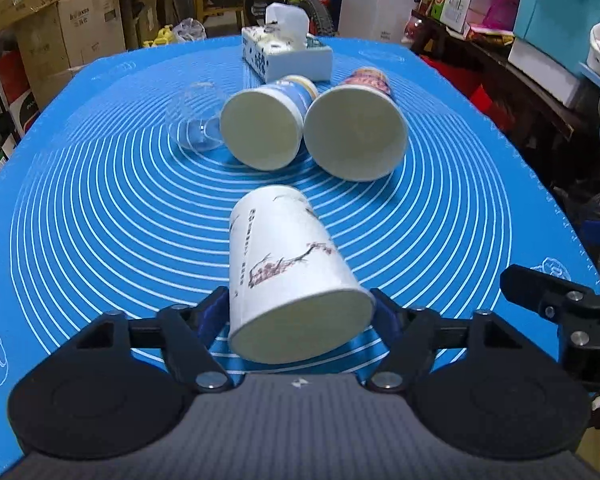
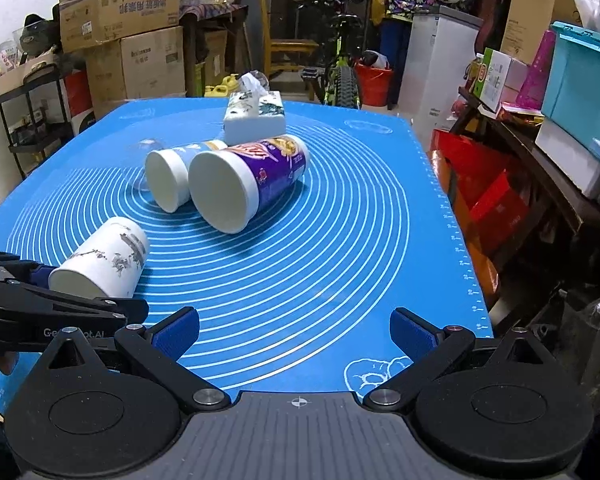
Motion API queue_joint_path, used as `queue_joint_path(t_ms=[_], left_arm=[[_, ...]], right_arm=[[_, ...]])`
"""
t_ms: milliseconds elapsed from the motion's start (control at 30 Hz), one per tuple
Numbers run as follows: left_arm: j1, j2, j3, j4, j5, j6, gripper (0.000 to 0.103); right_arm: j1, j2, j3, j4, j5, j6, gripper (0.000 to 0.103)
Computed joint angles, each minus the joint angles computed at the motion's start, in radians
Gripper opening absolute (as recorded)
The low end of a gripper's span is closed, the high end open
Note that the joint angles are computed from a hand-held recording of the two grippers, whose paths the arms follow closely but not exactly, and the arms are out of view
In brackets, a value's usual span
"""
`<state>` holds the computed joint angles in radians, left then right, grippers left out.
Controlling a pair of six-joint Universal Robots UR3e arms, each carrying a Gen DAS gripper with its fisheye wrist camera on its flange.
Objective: Flip cup upside down
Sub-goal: 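Drag the plum-print cup with the left gripper toward the right tool, then grasp the plum-print cup body with the right gripper while the left gripper releases it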
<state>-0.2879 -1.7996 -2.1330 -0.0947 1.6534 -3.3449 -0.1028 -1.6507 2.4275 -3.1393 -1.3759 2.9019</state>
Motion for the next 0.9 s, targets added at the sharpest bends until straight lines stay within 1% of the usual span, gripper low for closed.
queue_joint_path(t_ms=[100, 267, 367, 467, 567, 700, 767, 800, 833, 900], left_arm=[[0.002, 0.006, -0.023, 0.025, -0.006, 0.008, 0.083], [0.008, 0.050, -0.054, 0.030, -0.020, 0.026, 0.086], [0.012, 0.101, -0.072, 0.014, -0.022, 0.034, 0.086], [0.045, 0.182, -0.122, 0.014, -0.058, 0.051, 0.086], [0.101, 0.274, -0.184, 0.011, -0.098, 0.081, 0.087], [0.228, 0.441, -0.268, -0.065, -0.191, 0.142, 0.087], [0.288, 0.512, -0.297, -0.104, -0.224, 0.168, 0.088], [0.313, 0.538, -0.310, -0.116, -0.233, 0.178, 0.089], [0.335, 0.558, -0.321, -0.124, -0.236, 0.185, 0.093], [0.378, 0.581, -0.339, -0.133, -0.235, 0.192, 0.094]], right_arm=[[0.003, -0.003, 0.002, 0.002, 0.000, 0.001, 0.101], [0.010, -0.008, -0.014, 0.019, -0.002, 0.005, 0.101], [0.002, -0.028, -0.042, 0.071, 0.030, 0.005, 0.101], [0.003, -0.039, -0.100, 0.138, 0.069, 0.002, 0.101], [0.007, -0.028, -0.195, 0.246, 0.120, -0.003, 0.101], [0.045, 0.036, -0.370, 0.432, 0.178, -0.005, 0.101], [0.106, 0.109, -0.472, 0.485, 0.153, -0.004, 0.101], [0.141, 0.152, -0.530, 0.512, 0.123, 0.004, 0.100], [0.175, 0.197, -0.587, 0.540, 0.097, 0.017, 0.100], [0.215, 0.279, -0.692, 0.607, 0.080, 0.046, 0.098]])
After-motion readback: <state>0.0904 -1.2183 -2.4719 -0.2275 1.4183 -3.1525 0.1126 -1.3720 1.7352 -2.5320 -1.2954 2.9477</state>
